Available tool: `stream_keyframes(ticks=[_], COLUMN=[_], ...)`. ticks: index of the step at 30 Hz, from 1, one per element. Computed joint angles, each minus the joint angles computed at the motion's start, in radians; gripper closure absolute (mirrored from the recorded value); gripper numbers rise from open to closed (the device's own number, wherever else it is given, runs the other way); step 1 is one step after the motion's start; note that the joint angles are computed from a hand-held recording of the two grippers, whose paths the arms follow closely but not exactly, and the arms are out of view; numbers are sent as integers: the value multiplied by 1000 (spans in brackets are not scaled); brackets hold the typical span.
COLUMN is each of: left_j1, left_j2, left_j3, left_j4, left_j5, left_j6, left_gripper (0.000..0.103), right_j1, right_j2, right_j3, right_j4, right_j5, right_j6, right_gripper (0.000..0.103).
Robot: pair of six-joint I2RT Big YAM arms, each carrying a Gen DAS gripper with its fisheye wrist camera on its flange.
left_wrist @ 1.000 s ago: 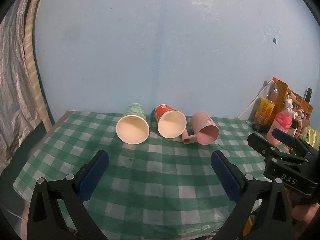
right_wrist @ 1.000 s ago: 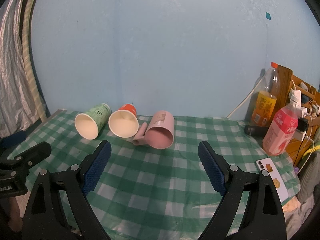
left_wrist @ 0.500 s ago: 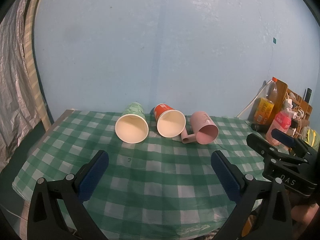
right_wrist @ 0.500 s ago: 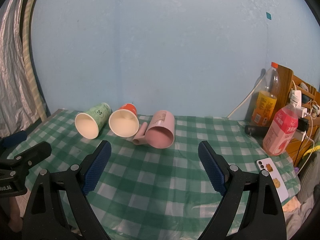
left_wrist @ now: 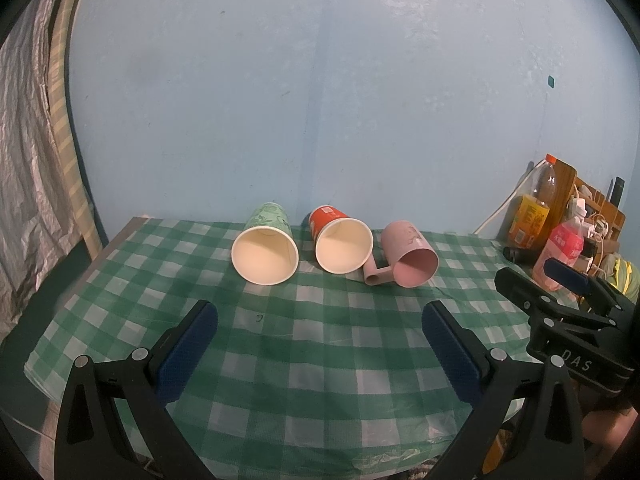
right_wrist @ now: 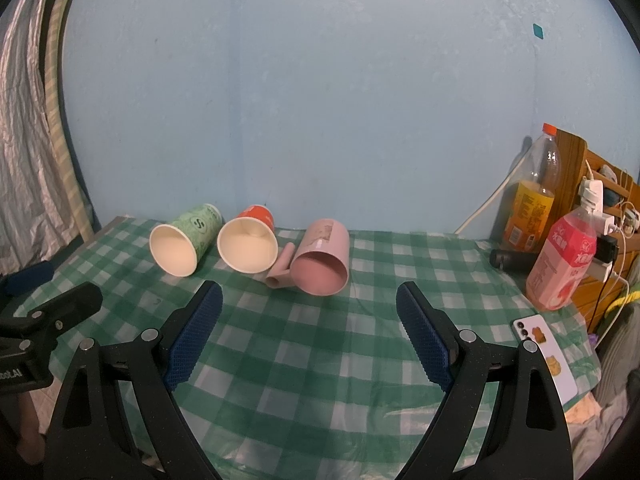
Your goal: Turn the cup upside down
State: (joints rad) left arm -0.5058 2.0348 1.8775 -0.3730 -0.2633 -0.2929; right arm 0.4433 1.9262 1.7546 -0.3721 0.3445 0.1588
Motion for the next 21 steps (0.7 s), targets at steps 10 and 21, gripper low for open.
stream_keyframes(ticks=[10,21], left_j1=[-1,-8], left_j2=[0,13], left_j3=[1,15], left_j4=[-5,-30], left_j5=[3,17], left_j6=[-5,-33], left_gripper=[0,0], right_j1=[0,-6], right_j2=[3,16], right_j3=[2,14], right_j4=[-5,-22], right_j5=[-1,-17], right_j6=[0,5], right_gripper=[15,15])
